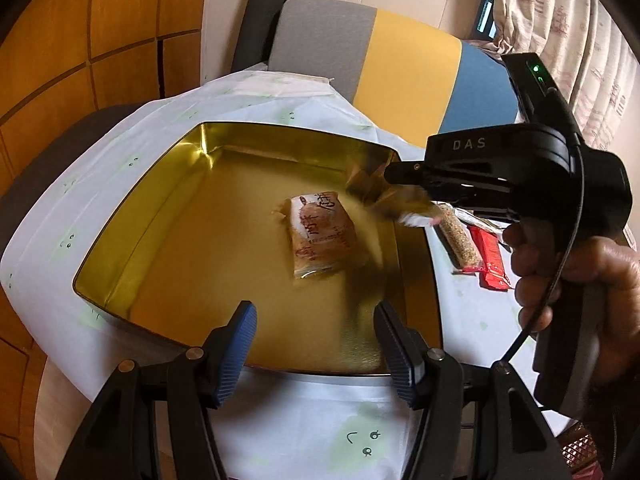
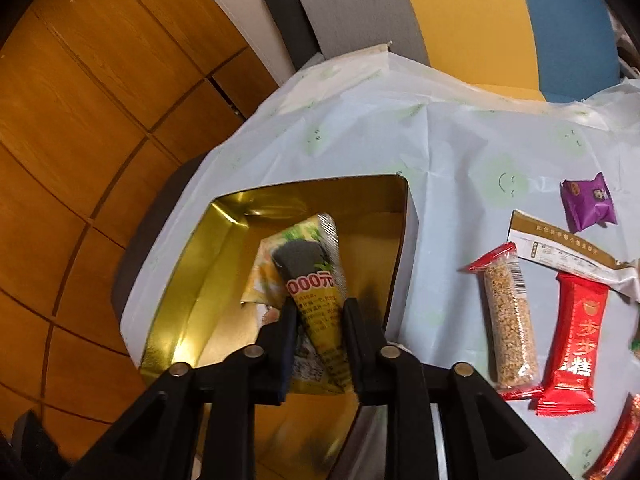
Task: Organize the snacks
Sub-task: 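Carry the yellow cone snack into the gold tin and open the right tool, then grasp the small red-and-gold snack packet with the left tool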
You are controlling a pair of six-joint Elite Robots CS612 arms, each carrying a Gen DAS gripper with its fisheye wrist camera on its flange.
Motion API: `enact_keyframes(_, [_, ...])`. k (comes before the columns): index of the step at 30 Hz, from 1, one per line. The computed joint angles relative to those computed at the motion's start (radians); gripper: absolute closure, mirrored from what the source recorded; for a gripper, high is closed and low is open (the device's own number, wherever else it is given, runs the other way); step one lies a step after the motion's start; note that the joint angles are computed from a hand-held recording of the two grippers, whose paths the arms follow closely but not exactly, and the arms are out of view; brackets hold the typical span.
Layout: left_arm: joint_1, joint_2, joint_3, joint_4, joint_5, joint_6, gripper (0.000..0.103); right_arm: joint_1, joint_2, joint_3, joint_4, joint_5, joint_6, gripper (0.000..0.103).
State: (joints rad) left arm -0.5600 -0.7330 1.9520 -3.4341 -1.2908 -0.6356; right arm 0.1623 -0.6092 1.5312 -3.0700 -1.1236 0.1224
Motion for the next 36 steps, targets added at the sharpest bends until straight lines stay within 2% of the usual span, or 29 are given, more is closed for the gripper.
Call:
enact_keyframes(3, [-0.002, 0.0, 0.0, -0.001, 0.006, 0.0, 0.041, -0.001, 0.001, 0.006, -0.014, 0.0, -0.006, 0.073])
enact_keyframes(7, [-0.004, 0.002, -0.003, -0.004, 0.005, 0.005, 0.041, -0.009, -0.012, 0.044, -0.069, -0.01, -0.008, 0.061])
enact_keyframes(9, [-0.007, 0.002, -0.003, -0.005, 0.006, 0.011, 0.041, -0.015, -0.02, 0.067, -0.097, -0.012, -0.013, 0.06])
enact_keyframes(20, [-0.027, 0.0, -0.012, -0.005, 0.008, 0.055, 0.041, -0.044, -0.058, 0.179, -0.23, -0.098, -0.049, 0.047])
enact_keyframes(23, [-0.035, -0.001, -0.014, -0.009, 0.013, 0.072, 0.041, -0.057, -0.067, 0.212, -0.283, -0.114, -0.049, 0.038])
enact_keyframes(27, [-0.044, -0.003, -0.015, -0.013, 0.016, 0.099, 0.041, -0.084, -0.082, 0.268, -0.354, -0.117, -0.035, 0.017])
enact_keyframes(32, [-0.06, -0.003, -0.023, -0.024, 0.005, 0.156, 0.041, -0.118, -0.113, 0.353, -0.414, -0.217, -0.043, 0.013])
enact_keyframes(36, [-0.071, 0.002, -0.036, -0.032, -0.032, 0.203, 0.041, -0.14, -0.132, 0.416, -0.477, -0.372, -0.036, 0.01])
